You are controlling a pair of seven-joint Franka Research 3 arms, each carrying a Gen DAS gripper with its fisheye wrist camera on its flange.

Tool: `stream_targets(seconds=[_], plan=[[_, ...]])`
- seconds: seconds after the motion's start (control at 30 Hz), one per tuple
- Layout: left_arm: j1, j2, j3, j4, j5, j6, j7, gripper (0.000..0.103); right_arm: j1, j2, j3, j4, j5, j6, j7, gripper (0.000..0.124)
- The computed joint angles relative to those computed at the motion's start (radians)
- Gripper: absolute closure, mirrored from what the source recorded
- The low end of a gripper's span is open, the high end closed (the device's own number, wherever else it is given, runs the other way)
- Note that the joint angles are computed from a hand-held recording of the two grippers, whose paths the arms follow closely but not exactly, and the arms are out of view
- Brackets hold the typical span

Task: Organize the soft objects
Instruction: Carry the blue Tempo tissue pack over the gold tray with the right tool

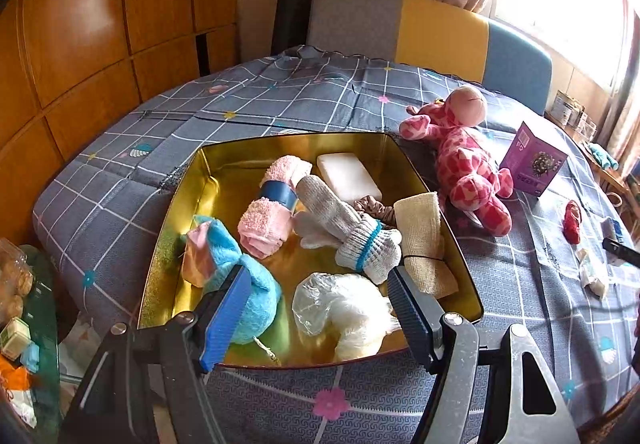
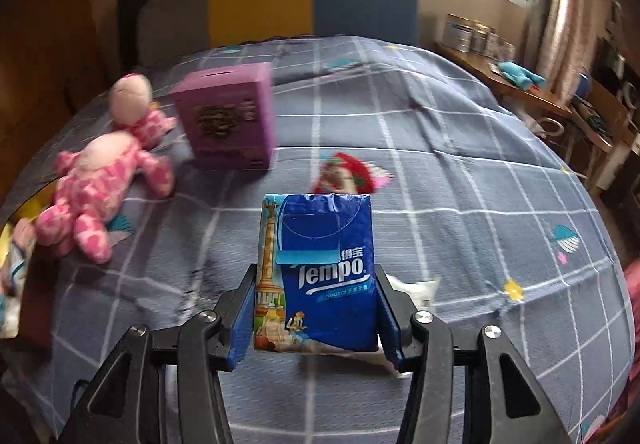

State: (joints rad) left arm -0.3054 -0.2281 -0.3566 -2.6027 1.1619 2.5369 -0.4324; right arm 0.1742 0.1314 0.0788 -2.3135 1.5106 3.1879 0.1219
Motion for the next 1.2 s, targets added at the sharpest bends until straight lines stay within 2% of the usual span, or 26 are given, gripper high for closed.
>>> stream_targets(seconds=[0.1, 0.23, 0.5, 0.67, 1.0, 1.2], plan=[[0.000, -0.011, -0.001, -0.009, 0.003, -0.005, -0.009, 0.031, 0.041, -0.051, 0.029, -0.059, -0.108, -0.080, 0.041, 0.072], [0.003, -0.031, 0.000, -0.027, -0.004, -0.005, -0.015, 0.031, 0.112, -0.089, 0.061, -0.106, -0.152, -0.155, 0.044, 0.072], [0.009, -0.084, -0.012, -0.067, -0.012, -0.014, -0.032, 0.031, 0.238, -0.125, 0.091, -0.126, -0.114, -0.218, -0.003, 0.072], [0.015, -0.102, -0.016, -0.088, -0.025, -0.010, -0.033, 0.031, 0.284, -0.129, 0.099, -0.120, -0.108, -0.224, -0.005, 0.072], [0.026, -0.123, -0.024, -0.110, -0.034, -0.004, -0.045, 0.031, 0.329, -0.125, 0.114, -0.097, -0.089, -0.236, -0.028, 0.072], [0.031, -0.141, -0.024, -0.127, -0.046, -0.005, -0.047, 0.031, 0.348, -0.076, 0.129, -0.043, -0.161, -0.235, 0.028, 0.072]])
